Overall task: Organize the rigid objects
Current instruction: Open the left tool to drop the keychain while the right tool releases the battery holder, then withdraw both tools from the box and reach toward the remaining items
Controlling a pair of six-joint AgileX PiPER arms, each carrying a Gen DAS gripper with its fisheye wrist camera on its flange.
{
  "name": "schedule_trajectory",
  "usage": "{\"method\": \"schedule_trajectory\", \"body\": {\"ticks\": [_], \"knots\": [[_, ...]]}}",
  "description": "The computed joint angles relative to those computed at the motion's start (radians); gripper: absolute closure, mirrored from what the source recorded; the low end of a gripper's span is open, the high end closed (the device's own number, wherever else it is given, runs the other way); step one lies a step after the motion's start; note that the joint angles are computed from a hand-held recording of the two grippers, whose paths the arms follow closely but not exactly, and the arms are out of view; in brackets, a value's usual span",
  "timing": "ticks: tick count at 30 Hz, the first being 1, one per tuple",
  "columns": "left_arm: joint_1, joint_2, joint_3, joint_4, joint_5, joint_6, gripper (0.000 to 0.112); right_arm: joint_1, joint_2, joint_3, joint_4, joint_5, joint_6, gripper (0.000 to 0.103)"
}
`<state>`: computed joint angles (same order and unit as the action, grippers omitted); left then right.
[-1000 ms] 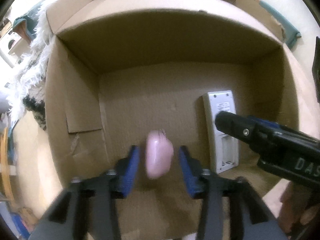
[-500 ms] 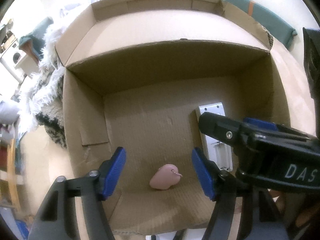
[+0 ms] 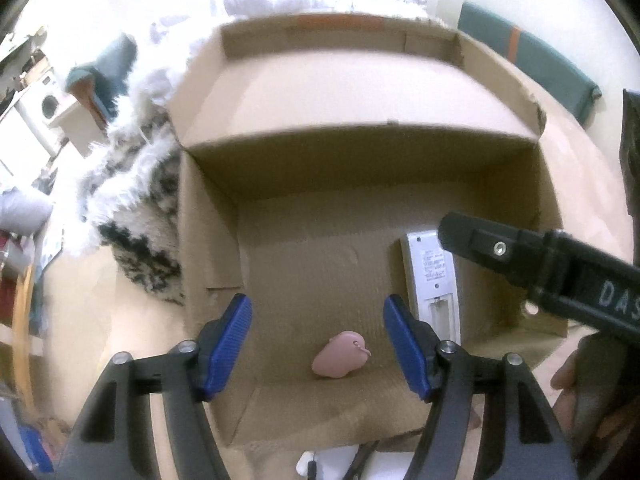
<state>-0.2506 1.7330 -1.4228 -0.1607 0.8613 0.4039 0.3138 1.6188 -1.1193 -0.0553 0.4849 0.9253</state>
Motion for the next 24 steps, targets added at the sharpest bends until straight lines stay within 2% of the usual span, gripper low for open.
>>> {"method": "schedule_trajectory", "body": {"ticks": [5, 11, 16, 24], "knots": [[0.034, -0.082, 0.051, -0.033, -0.025, 0.070, 0.047, 0.019, -0.065, 0.035, -0.065, 0.017, 0.093, 0.003], [0.114, -0.110, 0.058, -0.090, 0.038, 0.129, 0.047, 0.078, -0.138, 0.058, -0.145, 0.077, 0.170, 0.003], [0.181, -0.159, 0.109, -0.118, 0.049, 0.178, 0.047, 0.187, -0.207, 0.109, -0.271, 0.115, 0.335, 0.003], [0.295, -0.201, 0.179, -0.132, 0.077, 0.223, 0.047, 0.339, -0.279, 0.188, -0.377, 0.178, 0.549, 0.003]]}}
